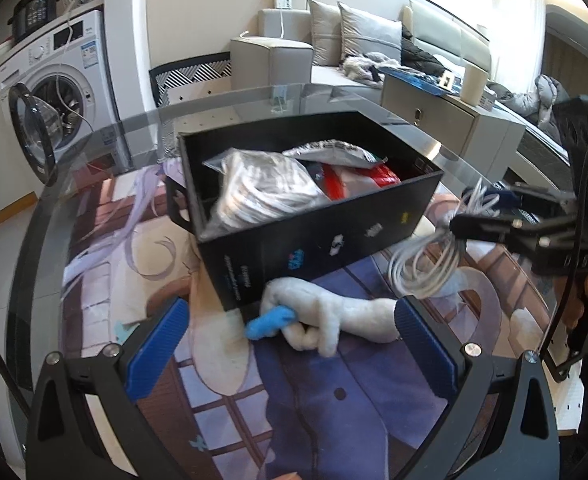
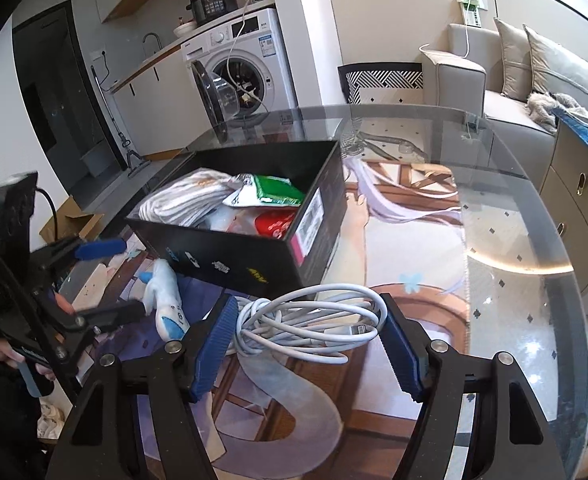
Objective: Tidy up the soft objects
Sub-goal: 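Move both tools toward the white plush toy and white cable, then grasp the white plush toy with the left gripper while the right grasps the white cable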
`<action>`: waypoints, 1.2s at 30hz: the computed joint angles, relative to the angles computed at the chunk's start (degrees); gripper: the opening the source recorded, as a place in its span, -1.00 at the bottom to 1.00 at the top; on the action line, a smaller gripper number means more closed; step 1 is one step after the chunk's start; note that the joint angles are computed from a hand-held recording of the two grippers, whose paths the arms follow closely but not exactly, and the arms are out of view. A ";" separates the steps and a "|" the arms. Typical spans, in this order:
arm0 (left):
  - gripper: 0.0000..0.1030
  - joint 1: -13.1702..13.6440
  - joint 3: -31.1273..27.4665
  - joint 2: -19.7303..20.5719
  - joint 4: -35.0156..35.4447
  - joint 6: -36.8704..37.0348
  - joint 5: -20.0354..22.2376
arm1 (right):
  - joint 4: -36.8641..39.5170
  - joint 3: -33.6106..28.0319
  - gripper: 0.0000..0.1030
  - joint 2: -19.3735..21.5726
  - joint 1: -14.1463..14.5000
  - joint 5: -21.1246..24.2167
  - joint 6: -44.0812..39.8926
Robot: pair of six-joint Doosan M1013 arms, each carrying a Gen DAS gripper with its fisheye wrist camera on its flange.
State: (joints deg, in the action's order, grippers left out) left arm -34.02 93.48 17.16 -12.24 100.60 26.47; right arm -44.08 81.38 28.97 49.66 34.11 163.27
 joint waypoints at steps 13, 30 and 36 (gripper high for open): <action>1.00 -0.25 -0.48 0.95 -6.93 6.75 2.29 | -0.77 0.70 0.37 -0.63 0.13 -0.30 1.08; 0.75 -1.37 -1.63 2.55 -3.62 3.98 4.57 | -0.19 0.40 0.37 -0.55 0.19 -0.48 0.21; 0.69 -1.53 -0.61 1.58 -5.47 8.22 3.20 | -1.27 0.98 0.37 -1.10 0.23 -0.77 1.13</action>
State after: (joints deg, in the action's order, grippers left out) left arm -35.54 92.88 18.74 -17.71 108.82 29.67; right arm -45.35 82.36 27.87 49.89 33.34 164.40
